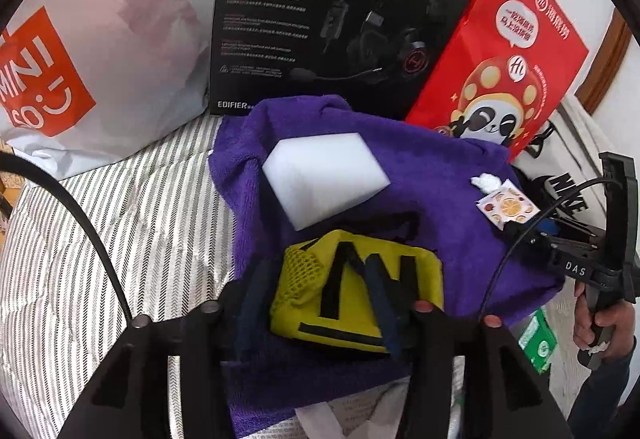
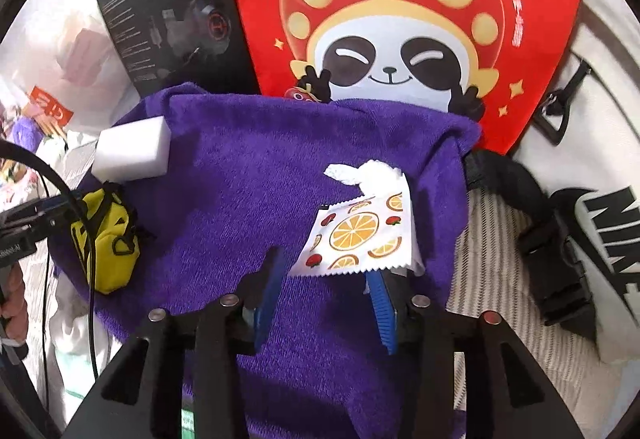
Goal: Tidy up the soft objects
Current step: 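Open the right tool to drop the packet on the towel while the left tool lowers the pad, then grasp the white glove with the left tool while the right tool moves toward the green wet-wipe pack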
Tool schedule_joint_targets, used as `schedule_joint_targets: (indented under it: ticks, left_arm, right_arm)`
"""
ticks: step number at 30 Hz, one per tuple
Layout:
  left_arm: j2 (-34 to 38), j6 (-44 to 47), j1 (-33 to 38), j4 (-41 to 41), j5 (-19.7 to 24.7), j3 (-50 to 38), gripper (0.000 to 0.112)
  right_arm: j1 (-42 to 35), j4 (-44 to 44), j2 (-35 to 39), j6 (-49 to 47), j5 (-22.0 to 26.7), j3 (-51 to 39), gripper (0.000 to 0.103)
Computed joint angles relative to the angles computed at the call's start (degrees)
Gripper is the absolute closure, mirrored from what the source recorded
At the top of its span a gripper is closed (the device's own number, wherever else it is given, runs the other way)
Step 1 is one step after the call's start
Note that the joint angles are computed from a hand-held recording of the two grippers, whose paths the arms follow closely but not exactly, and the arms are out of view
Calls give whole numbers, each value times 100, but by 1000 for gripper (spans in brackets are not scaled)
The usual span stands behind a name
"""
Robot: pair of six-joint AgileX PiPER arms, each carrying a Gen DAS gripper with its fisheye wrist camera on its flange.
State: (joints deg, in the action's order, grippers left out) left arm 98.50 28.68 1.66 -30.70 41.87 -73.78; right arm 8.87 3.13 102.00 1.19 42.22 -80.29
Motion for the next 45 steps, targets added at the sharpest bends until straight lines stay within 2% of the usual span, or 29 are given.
schedule_joint_targets:
  ticks: [3, 6, 15, 19, 21, 24, 31, 35, 37, 38, 39, 40, 41, 43, 44, 45]
  left_arm:
    - [-77, 28, 12, -8, 42, 6, 55]
    - [-163, 65, 22, -23, 60, 28, 46]
    - [-364, -59, -16, 129, 188, 14, 45]
    - [-605, 193, 39, -186, 349, 219, 44]
    - [-805, 347, 98, -342, 430, 466, 44]
    - [-1150, 397, 119, -244, 473, 864, 42]
    - [-1793, 555, 187, 16, 491, 1827, 35]
    - [-1677, 229, -177, 360, 227, 2179, 35]
    - [-1719, -172, -477, 624, -239, 2368, 34]
    - [-1765, -365, -601, 743, -417, 2426, 36]
    - [-1740, -330, -623, 641, -414, 2420, 36]
    - [-1743, -315, -646, 573, -457, 2444, 43]
    - [-1796, -489, -759, 734, -657, 2530, 65]
    - [-1861, -863, -979, 1281, -854, 2598, 86]
    - [-1900, -762, -940, 1227, -744, 2579, 94]
    - [-1908, -524, -792, 943, -463, 2502, 95]
  right_arm:
    - [50, -143, -84, 42, 91, -5, 48]
    - [106, -318, -137, 145, 293, -41, 48]
    - [110, -467, -886, 432, 411, 619, 44]
    - [210, -569, -1434, 697, 511, 1038, 43]
    - [339, -716, -1754, 906, 516, 1284, 38]
    - [569, -940, -2374, 1376, 467, 1763, 30]
    - [1122, -1052, -3597, 2331, 433, 2763, 28]
    - [2085, -1881, -4211, 3649, 660, 3234, 27]
    - [2383, -2005, -4428, 4044, 680, 3435, 26]
    - [2482, -2018, -4504, 4199, 681, 3519, 26]
    - [2587, -2022, -4581, 4354, 679, 3608, 26]
    - [2670, -1992, -4643, 4440, 657, 3685, 26]
    - [2758, -1989, -4691, 4544, 662, 3744, 26]
    - [2912, -2032, -4727, 4712, 693, 3783, 26]
    - [3002, -2078, -4759, 4799, 708, 3811, 26]
    - [3085, -2123, -4780, 4879, 727, 3819, 26]
